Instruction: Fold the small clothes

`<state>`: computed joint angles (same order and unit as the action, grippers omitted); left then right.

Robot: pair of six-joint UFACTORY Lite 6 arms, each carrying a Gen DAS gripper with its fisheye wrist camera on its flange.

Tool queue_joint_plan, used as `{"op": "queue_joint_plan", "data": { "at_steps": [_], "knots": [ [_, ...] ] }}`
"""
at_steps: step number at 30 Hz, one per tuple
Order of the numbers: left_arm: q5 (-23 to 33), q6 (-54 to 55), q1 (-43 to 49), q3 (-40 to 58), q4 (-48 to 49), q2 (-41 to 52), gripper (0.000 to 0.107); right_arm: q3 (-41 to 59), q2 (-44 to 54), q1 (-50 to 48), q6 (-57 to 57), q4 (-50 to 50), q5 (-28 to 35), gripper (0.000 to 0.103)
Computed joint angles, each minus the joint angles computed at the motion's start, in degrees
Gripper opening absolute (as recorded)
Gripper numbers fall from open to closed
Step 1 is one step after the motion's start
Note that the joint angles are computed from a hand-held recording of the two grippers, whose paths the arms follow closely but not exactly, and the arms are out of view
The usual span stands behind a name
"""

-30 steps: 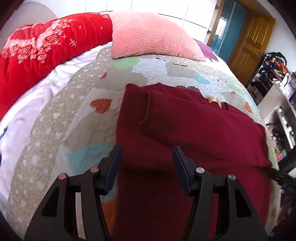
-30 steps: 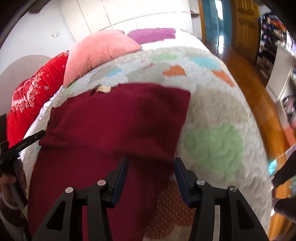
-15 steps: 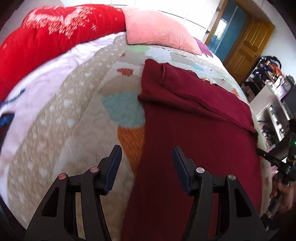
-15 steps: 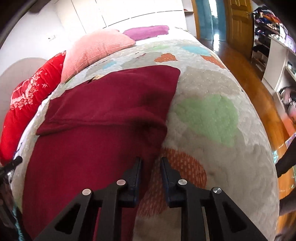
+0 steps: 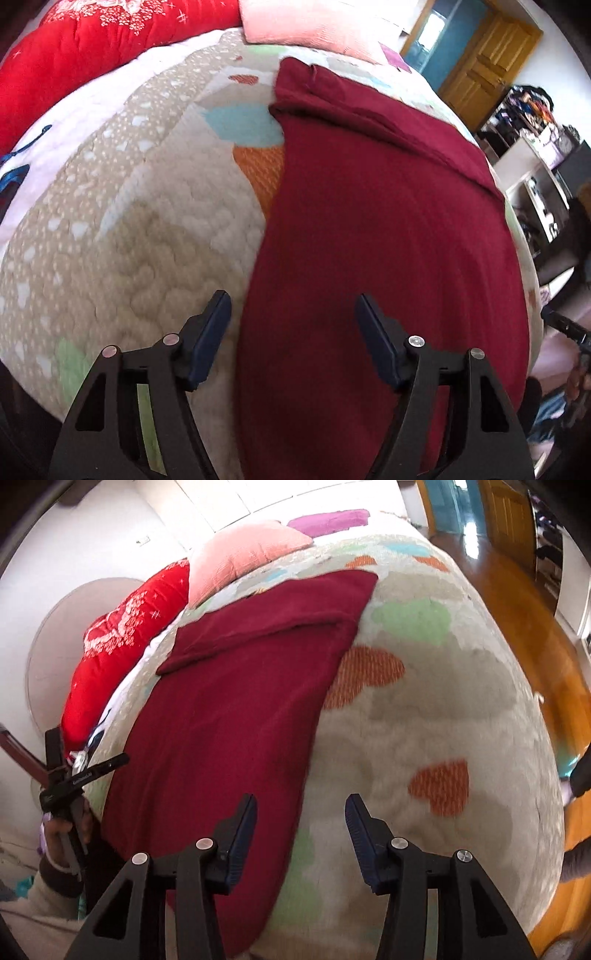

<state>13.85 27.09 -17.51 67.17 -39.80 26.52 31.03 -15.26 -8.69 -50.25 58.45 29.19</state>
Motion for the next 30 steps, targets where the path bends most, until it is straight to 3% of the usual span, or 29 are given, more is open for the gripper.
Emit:
{"op": "queue_joint_plan", "data": {
  "at_steps": [4, 8, 17, 19, 22, 30],
  "knots": [
    [1.5, -4.6, -0.2, -2.8, 6.1, -2.2, 0.071, -4.2, -3.3, -2.2, -2.1, -0.4, 4.2, 0.048],
    [3.9, 0.3, 1.1, -6.3, 1.1, -5.0, 0.071, -5.9, -2.2, -1.7, -3.6, -1.1, 6.0, 0.048],
    [1.3, -4.2, -2.0, -13.3, 9.9, -10.2, 0.073, -11.4, -2.1, 2.6, -10.6, 6.4, 8.9, 0.048],
    [2.2, -1.4, -1.0, -12.8, 7.1, -10.0, 0.073, -10.8, -0.5, 5.4, -9.9, 7.4, 7.5, 0.049],
    [5.4, 8.6, 3.2, -11.7, -4.8, -9.2, 0.073, -11.2, 0.5, 8.0, -11.2, 10.6, 6.0, 0.051],
    [2.6, 5.2, 2.5, -15.5, -1.0, -12.4, 0.073, -12.4, 9.0, 10.3, -27.7, 26.4, 9.8, 0.056]
  ]
}}
